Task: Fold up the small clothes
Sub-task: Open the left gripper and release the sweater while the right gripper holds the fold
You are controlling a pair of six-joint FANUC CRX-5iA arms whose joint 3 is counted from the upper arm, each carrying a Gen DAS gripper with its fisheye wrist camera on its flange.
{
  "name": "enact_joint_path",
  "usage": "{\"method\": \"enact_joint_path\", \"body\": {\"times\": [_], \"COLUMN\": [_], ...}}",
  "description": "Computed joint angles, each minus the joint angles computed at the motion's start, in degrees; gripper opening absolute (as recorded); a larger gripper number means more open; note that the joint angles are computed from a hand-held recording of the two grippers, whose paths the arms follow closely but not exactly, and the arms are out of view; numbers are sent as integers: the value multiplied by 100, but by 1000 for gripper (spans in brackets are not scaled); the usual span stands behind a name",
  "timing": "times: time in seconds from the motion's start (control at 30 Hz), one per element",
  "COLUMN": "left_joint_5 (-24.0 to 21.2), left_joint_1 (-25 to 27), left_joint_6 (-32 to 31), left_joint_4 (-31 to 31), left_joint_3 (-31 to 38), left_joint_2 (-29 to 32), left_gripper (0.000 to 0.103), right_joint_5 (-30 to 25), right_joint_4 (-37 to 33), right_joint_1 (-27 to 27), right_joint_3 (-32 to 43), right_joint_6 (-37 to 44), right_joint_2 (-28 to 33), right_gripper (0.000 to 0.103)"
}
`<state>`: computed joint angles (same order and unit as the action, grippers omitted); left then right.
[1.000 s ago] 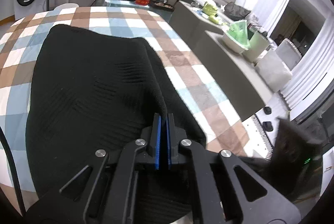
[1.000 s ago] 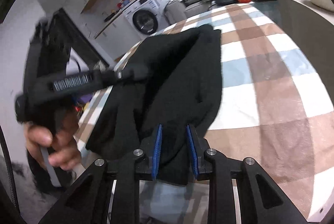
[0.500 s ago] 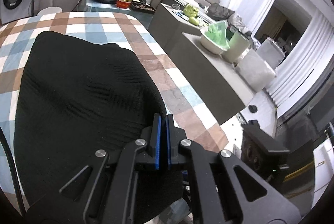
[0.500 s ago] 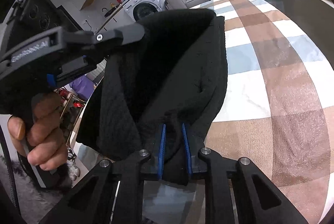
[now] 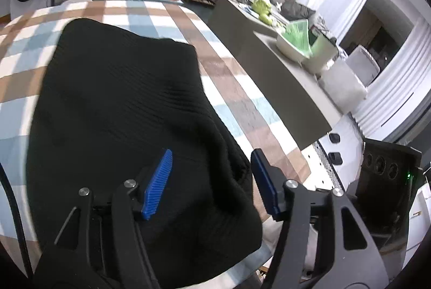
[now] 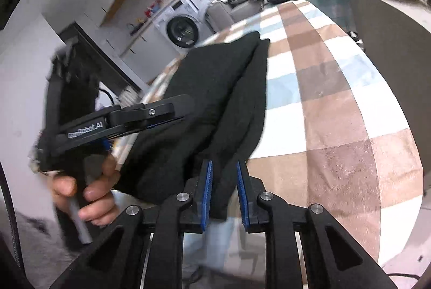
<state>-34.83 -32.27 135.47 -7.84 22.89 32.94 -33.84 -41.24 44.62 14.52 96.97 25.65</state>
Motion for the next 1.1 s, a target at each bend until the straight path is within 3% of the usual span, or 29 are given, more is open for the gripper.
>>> {"method": "enact_joint_path", "body": {"times": [0.1,0.13,0.3,0.4,0.57,0.67,0.73,0.8,0.93,1.0,1.1], "left_joint_5": [-229,-307,-620,-450,-430,-455,-455,-464,-436,-426,-540], "left_joint_1": [-13,-25,-40,32,28,42,70,54,27,-13,-89], "left_joint_6": [453,610,1400,1556,1953,2077,2085,2158,2133,2148,2156], "left_joint_4": [-511,-673,-1326,-1372,-1742,-1834,-1793,-1826,-1783,-1825,-1939], "left_joint_3": [-169,-232,-621,-1019,-1308,-1390,-1444,-1477,-1547,-1515,-1416], "left_joint_2": [-231,-295,-614,-854,-1160,-1234,-1236,-1249,-1276,-1256,-1194], "left_gripper": [58,58,58,58,58,58,58,58,58,58,59], "right_joint_5": [-360,-507,-1021,-1196,-1205,-1245,-1697,-1612,-1290,-1232,-1248], "right_joint_4": [-650,-798,-152,309,437,1412,2044,1927,1718,1414,1545], "right_joint_1": [-130,-157,121,264,256,413,525,494,416,335,377], "right_joint_3": [268,394,969,1192,1202,1113,1350,1319,1108,1092,1252], "right_joint_6": [672,821,459,325,518,-349,-966,-963,-774,-630,-884], "right_joint_2": [93,177,661,829,553,602,923,907,687,661,875], "right_gripper": [24,30,34,7,5,5,5,6,19,20,17]}}
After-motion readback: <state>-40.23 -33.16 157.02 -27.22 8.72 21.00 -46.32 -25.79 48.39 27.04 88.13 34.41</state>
